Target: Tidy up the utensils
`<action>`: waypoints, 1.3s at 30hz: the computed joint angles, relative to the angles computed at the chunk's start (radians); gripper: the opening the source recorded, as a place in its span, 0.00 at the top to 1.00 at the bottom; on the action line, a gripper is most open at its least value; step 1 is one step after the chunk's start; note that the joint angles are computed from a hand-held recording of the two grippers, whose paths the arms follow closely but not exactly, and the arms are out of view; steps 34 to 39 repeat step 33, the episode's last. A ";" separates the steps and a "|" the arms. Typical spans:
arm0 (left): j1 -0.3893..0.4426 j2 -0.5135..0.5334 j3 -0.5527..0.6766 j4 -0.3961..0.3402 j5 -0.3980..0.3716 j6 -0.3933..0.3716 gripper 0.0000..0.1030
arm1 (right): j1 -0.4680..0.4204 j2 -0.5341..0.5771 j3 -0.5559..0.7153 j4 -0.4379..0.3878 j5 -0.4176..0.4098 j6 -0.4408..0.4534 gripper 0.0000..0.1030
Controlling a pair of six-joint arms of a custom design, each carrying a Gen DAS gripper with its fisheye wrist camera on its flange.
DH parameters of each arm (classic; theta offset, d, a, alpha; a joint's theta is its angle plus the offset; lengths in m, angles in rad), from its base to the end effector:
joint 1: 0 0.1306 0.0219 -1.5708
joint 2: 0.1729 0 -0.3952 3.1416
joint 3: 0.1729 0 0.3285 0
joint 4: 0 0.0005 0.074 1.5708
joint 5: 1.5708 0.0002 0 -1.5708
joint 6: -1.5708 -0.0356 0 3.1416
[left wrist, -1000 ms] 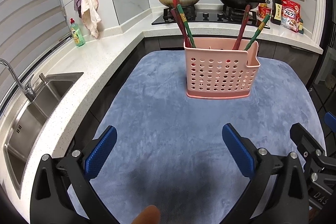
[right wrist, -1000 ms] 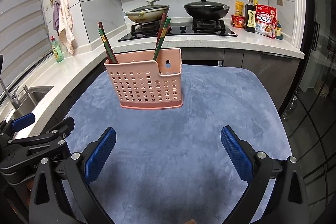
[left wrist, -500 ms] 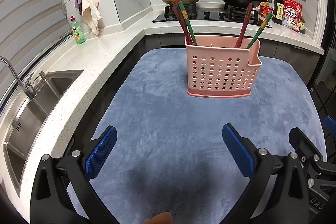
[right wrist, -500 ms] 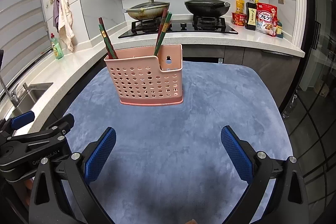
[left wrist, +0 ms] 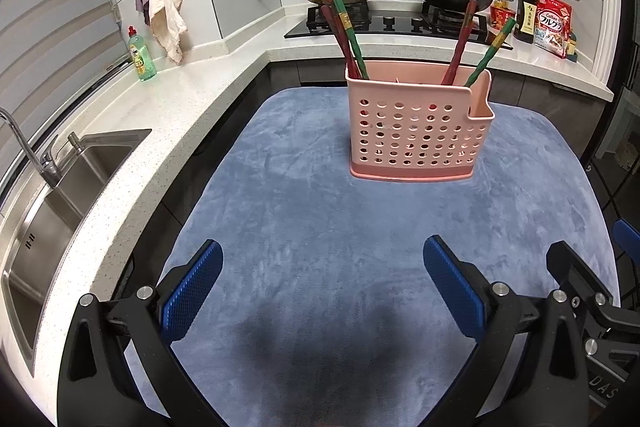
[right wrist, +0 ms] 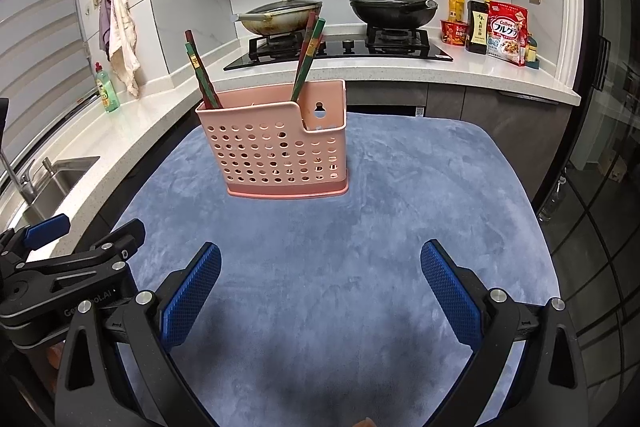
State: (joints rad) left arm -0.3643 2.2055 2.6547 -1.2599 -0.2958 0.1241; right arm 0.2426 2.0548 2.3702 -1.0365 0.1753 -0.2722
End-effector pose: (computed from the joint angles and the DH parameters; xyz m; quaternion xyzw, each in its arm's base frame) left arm 0.6367 -0.2322 0.4680 0.0558 0.9184 0.0441 0.3891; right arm 0.6397 0.1514 0.4733 0.0495 0.9070 0.0274 0.4174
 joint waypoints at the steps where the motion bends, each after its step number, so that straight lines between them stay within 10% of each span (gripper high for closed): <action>1: -0.001 0.002 0.002 -0.001 -0.004 -0.001 0.07 | 0.000 0.001 0.001 -0.001 -0.001 0.000 0.06; 39: 0.005 0.044 0.085 -0.047 0.008 0.023 0.07 | 0.001 0.015 0.018 -0.014 -0.005 0.002 0.06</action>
